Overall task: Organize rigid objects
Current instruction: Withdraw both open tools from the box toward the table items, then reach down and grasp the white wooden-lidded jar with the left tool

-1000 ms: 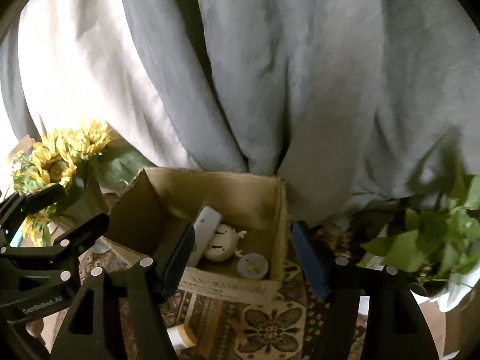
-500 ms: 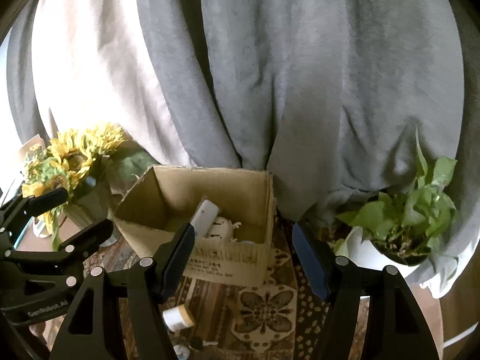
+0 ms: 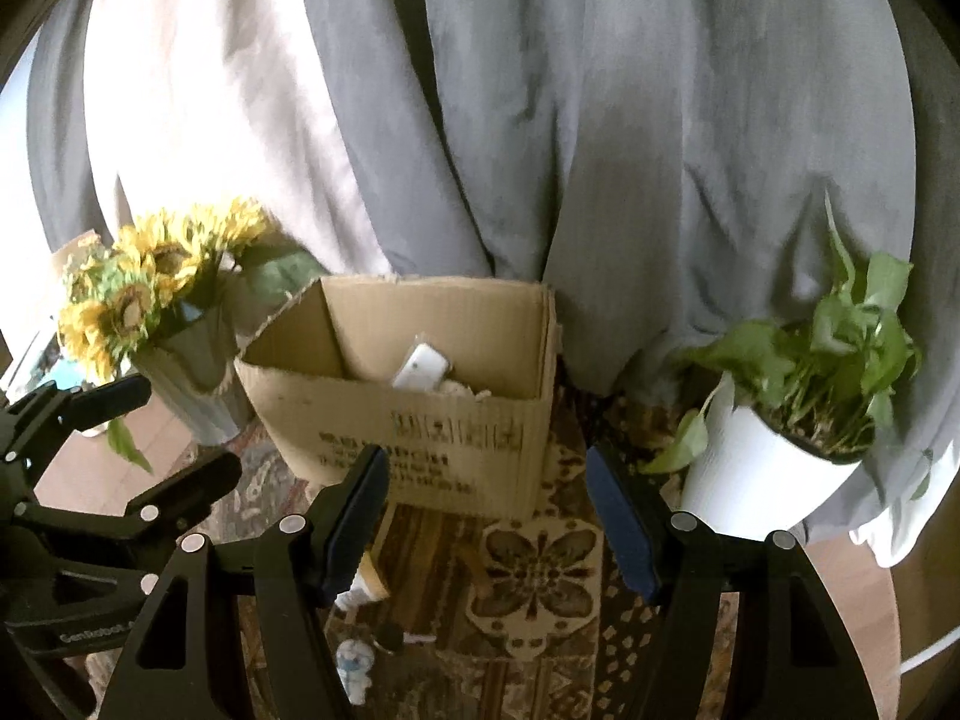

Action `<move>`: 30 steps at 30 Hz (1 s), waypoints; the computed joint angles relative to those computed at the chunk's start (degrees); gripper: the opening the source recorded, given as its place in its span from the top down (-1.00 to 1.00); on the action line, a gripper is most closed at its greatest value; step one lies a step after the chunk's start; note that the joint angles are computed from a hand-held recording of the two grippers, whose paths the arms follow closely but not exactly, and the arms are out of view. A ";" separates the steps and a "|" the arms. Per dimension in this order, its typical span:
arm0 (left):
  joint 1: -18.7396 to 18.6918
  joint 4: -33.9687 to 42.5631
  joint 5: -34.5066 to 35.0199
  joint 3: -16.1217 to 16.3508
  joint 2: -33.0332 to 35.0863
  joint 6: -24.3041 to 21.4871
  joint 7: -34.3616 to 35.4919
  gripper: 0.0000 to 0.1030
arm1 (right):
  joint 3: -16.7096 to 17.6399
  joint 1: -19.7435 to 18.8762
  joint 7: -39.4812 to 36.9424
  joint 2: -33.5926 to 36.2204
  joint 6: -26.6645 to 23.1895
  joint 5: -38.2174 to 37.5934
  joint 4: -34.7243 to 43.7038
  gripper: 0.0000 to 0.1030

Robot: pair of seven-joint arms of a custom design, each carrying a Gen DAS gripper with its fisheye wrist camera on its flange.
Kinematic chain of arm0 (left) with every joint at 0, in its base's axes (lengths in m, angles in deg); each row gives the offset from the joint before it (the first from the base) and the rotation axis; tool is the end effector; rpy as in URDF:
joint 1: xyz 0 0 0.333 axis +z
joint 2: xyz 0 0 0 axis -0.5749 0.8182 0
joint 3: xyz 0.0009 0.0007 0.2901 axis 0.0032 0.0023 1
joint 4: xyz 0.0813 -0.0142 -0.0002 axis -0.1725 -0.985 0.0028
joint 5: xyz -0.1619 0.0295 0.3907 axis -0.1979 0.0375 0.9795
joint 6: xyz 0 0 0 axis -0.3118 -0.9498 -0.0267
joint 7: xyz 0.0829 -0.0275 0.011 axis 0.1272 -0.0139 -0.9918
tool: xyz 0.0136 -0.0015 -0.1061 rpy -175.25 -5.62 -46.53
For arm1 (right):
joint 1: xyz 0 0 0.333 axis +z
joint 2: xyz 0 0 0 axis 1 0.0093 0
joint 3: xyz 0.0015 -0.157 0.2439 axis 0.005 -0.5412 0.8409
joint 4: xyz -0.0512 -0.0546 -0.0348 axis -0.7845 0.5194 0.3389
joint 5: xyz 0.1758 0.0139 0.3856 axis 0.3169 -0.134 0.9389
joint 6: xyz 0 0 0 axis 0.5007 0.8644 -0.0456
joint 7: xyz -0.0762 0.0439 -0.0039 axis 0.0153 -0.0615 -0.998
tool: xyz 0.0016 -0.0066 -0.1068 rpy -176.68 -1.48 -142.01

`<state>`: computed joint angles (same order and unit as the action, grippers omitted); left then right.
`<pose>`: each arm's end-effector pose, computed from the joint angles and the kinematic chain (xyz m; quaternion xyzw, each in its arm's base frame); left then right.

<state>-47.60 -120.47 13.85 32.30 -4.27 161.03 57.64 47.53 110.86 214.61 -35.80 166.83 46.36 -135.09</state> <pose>0.5613 -0.2727 0.6052 -0.4810 0.7587 -0.3562 0.2572 0.5390 0.3224 0.6009 -0.6236 0.6381 -0.3087 0.3298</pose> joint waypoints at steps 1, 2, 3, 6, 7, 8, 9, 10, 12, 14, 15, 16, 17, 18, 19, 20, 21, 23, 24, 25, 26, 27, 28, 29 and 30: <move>-0.08 -0.29 -0.22 0.00 -0.06 -0.09 0.34 -0.69 | 0.00 0.03 -0.05 -0.06 0.06 0.26 -0.32 -0.34; -0.17 -0.55 -0.59 0.02 -0.08 -0.27 0.84 -0.69 | 0.06 0.10 0.06 -0.12 0.01 0.34 -0.60 -0.34; -0.25 -0.72 -1.12 0.09 -0.05 -0.44 1.57 -0.69 | 0.09 0.13 0.04 -0.16 -0.03 0.51 -0.88 -0.34; -0.45 -1.10 -2.01 0.09 0.17 -1.21 3.10 -0.69 | 0.12 0.28 -0.94 -0.18 0.01 1.73 -1.80 -0.34; -0.52 -1.23 -2.38 0.10 0.26 -1.45 3.66 -0.69 | 0.11 0.32 -1.34 -0.15 0.11 2.25 -2.10 -0.34; -0.59 -1.43 -2.80 0.10 0.34 -1.61 4.20 -0.69 | 0.08 0.35 -1.74 -0.11 0.22 2.72 -2.38 -0.34; -0.68 -1.61 -3.36 0.12 0.38 -1.80 4.91 -0.69 | 0.05 0.37 -2.15 0.04 0.25 3.18 -2.51 -0.34; -0.77 -1.75 -4.05 0.16 0.51 -1.95 5.83 -0.69 | 0.01 0.41 -2.62 0.14 0.32 3.77 -2.68 -0.33; -0.91 -1.82 -5.13 0.15 0.85 -2.67 7.08 -0.68 | -0.09 0.48 -3.37 0.42 0.40 4.80 -3.00 -0.34; -1.03 -1.48 -6.54 0.17 1.57 -3.83 8.65 -0.68 | -0.22 0.53 -4.14 0.73 0.59 5.85 -3.34 -0.33; -1.06 -1.31 -7.01 0.13 1.92 -4.26 9.04 -0.68 | -0.31 0.55 -4.52 0.91 0.74 6.42 -3.46 -0.33; -1.09 -1.14 -7.69 0.12 2.26 -4.68 9.57 -0.68 | -0.40 0.58 -4.99 1.14 0.84 7.13 -3.52 -0.33; -1.12 -0.78 -8.58 0.11 2.71 -5.46 10.15 -0.68 | -0.50 0.60 -5.43 1.44 1.00 7.83 -3.56 -0.33; -1.13 -0.38 -9.33 0.08 3.18 -6.20 10.71 -0.68 | -0.61 0.62 -5.78 1.69 1.18 8.45 -3.67 -0.33; -1.12 0.11 -10.15 0.06 3.72 -6.96 11.41 -0.68 | -0.73 0.63 -6.04 1.90 1.35 8.99 -3.79 -0.32; -1.09 0.49 -10.81 0.03 4.13 -7.60 11.87 -0.68 | -0.88 0.62 -6.45 2.14 1.55 9.78 -3.90 -0.32; -1.05 1.00 -11.48 -0.01 4.66 -8.29 12.37 -0.68 | -1.00 0.62 -6.73 2.35 1.70 10.38 -3.99 -0.32; -0.97 2.17 -12.83 -0.13 5.91 -9.93 13.55 -0.67 | -1.29 0.58 -7.59 2.96 1.88 11.93 -4.02 -0.31; -0.92 2.46 -13.05 -0.18 6.29 -10.40 13.65 -0.67 | -1.39 0.60 -8.02 3.26 1.91 12.64 -3.99 -0.30; -0.87 2.85 -13.49 -0.25 6.80 -10.93 14.07 -0.64 | -1.52 0.59 -8.64 3.67 1.91 13.52 -3.92 -0.30; -0.82 3.31 -13.92 -0.32 7.39 -11.60 14.52 -0.64 | -1.63 0.62 -9.04 3.98 1.92 14.05 -3.84 -0.30; -0.75 3.69 -14.37 -0.39 7.85 -12.15 14.92 -0.64 | -1.74 0.66 -9.53 4.28 1.91 14.63 -3.76 -0.29; -0.68 4.26 -14.99 -0.50 8.59 -12.73 15.60 -0.63 | -1.86 0.67 -10.10 4.73 1.93 15.20 -3.62 -0.29; -0.64 4.51 -15.16 -0.55 8.96 -13.11 15.86 -0.63 | -1.94 0.76 -10.43 5.07 1.90 15.51 -3.44 -0.28; -0.63 4.89 -15.06 -0.59 9.44 -13.49 15.92 -0.63 | -2.03 0.83 -10.84 5.38 1.82 15.88 -3.26 -0.27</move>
